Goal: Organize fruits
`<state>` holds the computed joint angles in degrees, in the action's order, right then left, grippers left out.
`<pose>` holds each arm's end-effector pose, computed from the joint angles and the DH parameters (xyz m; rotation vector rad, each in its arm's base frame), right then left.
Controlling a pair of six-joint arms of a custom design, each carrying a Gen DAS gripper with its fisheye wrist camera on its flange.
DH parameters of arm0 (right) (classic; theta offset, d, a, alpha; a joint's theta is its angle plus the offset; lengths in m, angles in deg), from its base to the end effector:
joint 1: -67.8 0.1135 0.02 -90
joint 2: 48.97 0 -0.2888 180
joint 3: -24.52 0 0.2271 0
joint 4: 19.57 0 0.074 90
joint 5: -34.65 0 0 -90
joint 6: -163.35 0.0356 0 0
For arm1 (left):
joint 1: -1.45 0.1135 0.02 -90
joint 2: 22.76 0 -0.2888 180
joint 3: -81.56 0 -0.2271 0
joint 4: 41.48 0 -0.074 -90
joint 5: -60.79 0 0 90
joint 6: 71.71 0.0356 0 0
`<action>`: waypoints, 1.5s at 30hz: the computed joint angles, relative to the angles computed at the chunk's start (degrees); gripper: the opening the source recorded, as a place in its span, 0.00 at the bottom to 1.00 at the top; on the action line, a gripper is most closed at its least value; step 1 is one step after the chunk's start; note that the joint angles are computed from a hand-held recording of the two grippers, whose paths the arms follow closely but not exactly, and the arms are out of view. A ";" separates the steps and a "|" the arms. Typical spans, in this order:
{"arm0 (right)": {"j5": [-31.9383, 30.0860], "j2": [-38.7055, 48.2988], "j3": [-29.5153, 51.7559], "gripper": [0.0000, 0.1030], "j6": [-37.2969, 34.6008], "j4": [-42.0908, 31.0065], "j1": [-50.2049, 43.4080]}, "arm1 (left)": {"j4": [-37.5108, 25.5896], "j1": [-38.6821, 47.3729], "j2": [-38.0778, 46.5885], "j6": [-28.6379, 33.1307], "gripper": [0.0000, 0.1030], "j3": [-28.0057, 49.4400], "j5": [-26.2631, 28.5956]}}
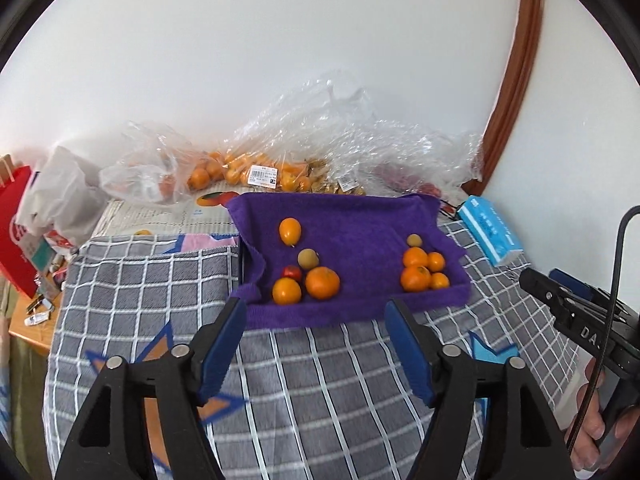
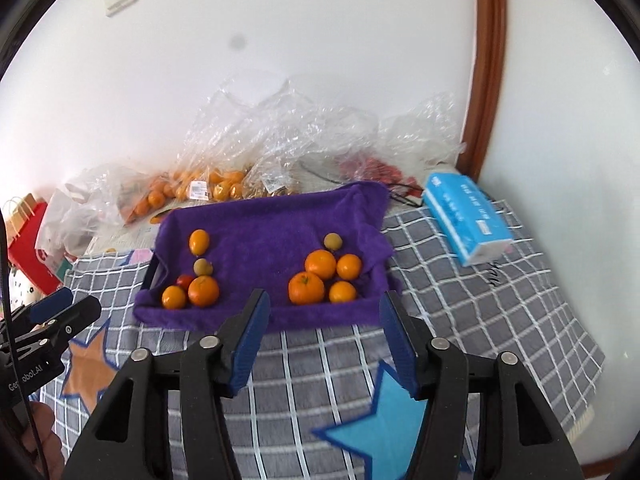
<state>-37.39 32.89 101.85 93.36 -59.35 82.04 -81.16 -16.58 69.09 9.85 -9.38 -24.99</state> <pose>0.2767 0.0589 0.3061 0.2679 2.2827 -0.0619 0.3196 -0.1068 0.3172 0.2325 2.3194 -0.3185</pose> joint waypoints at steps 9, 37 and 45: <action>5.39 -16.23 -10.50 0.90 3.70 -1.94 5.62 | 1.99 -3.62 -16.03 -1.71 0.83 -12.36 -5.10; 13.27 -27.91 -16.08 0.94 8.72 -9.09 11.66 | 2.12 -9.72 -22.41 -5.04 0.89 -17.40 -11.08; 13.74 -28.28 -15.88 0.94 8.80 -9.49 11.80 | 2.53 -10.49 -22.60 -5.29 0.89 -17.60 -11.84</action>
<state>-23.65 4.61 85.97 102.16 -68.84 93.84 -78.63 -27.07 46.49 4.56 -26.98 -36.83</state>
